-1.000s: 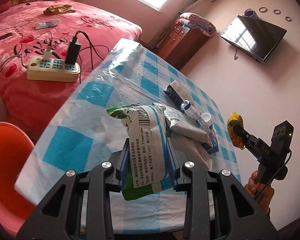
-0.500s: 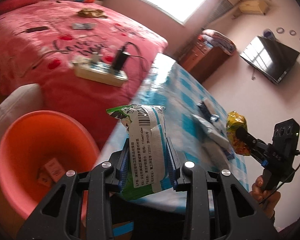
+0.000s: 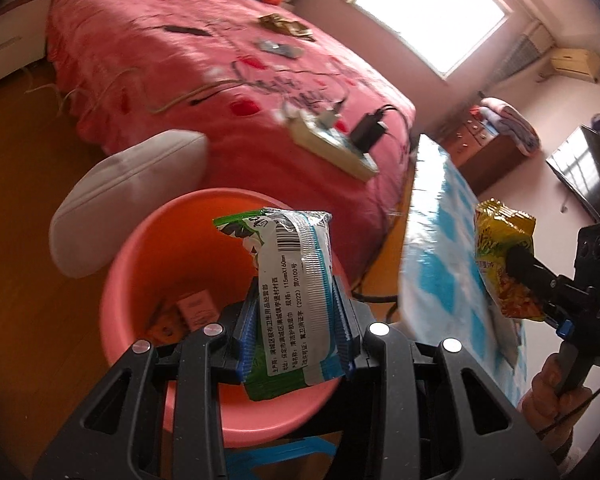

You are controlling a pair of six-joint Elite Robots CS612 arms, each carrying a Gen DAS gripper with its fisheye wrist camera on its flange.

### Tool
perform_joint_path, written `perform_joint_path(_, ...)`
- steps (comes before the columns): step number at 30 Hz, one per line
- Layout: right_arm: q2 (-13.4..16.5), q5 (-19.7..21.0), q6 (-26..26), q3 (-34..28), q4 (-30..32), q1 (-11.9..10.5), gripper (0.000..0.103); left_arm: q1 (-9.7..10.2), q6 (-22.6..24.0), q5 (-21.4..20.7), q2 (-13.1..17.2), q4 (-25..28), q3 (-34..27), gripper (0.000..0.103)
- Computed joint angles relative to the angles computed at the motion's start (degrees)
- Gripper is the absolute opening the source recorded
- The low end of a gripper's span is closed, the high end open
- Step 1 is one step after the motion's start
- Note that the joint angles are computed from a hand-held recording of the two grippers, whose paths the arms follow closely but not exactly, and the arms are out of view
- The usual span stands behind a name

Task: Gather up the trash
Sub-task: 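Carry the wet-wipes pack and snack bag over the orange bucket with both tools, then open both tools to drop the wet-wipes pack and snack bag into the bucket, then move both tools back over the trash pile on the table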

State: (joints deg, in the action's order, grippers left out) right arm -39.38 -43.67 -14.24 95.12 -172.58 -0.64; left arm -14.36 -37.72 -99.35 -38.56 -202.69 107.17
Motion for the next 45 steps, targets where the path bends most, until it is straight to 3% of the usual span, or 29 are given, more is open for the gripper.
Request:
perform_joint_path(5,1.13,-0.54,-3.95,-2.41,5.11,1.9,0.034,0.64,-1.17,0.45,0.68,1.83,0.03,0.035)
perform_joint_path(6,1.41,-1.22,-4.4,-2.9,5.63,2.37,0.041,0.58,-1.35,1.22,0.6,2.33,0.22,0.035)
perform_joint_path(7,1.6,-1.57,-4.32,-3.0,5.51,2.52,0.057,0.5,-1.59,2.29,0.51,3.05,0.3,0.043)
perform_joint_path(8,1.79,-1.49,-3.75,-3.11,5.21,2.62,0.064,0.42,-1.99,3.45,0.35,3.99,0.32,0.059)
perform_joint_path(10,2.12,0.24,-2.01,-3.03,4.0,2.24,0.083,0.2,-3.08,6.41,-0.15,5.01,0.76,0.07)
perform_joint_path(12,1.99,-0.25,-0.86,-2.54,2.11,1.78,0.088,0.17,-2.95,7.26,-0.37,5.24,0.86,0.072)
perform_joint_path(18,1.13,-4.76,2.18,0.75,-8.32,0.56,0.093,-0.78,-1.67,10.93,-1.13,6.25,1.05,0.082)
perform_joint_path(23,0.9,-6.13,2.85,3.52,-15.05,-0.71,0.094,-1.35,-1.27,9.11,-1.25,7.32,0.62,0.082)
perform_joint_path(28,1.26,-5.63,3.77,5.66,-21.04,-2.2,0.094,-2.19,-1.45,7.71,-1.14,4.14,0.76,0.083)
perform_joint_path(35,1.46,-5.48,6.54,7.78,-26.5,-4.24,0.094,-4.13,0.05,8.88,-1.86,1.27,0.93,0.087)
perform_joint_path(45,1.97,-5.52,8.28,9.9,-32.54,-6.94,0.095,-7.01,2.01,10.1,-2.92,1.48,0.63,0.087)
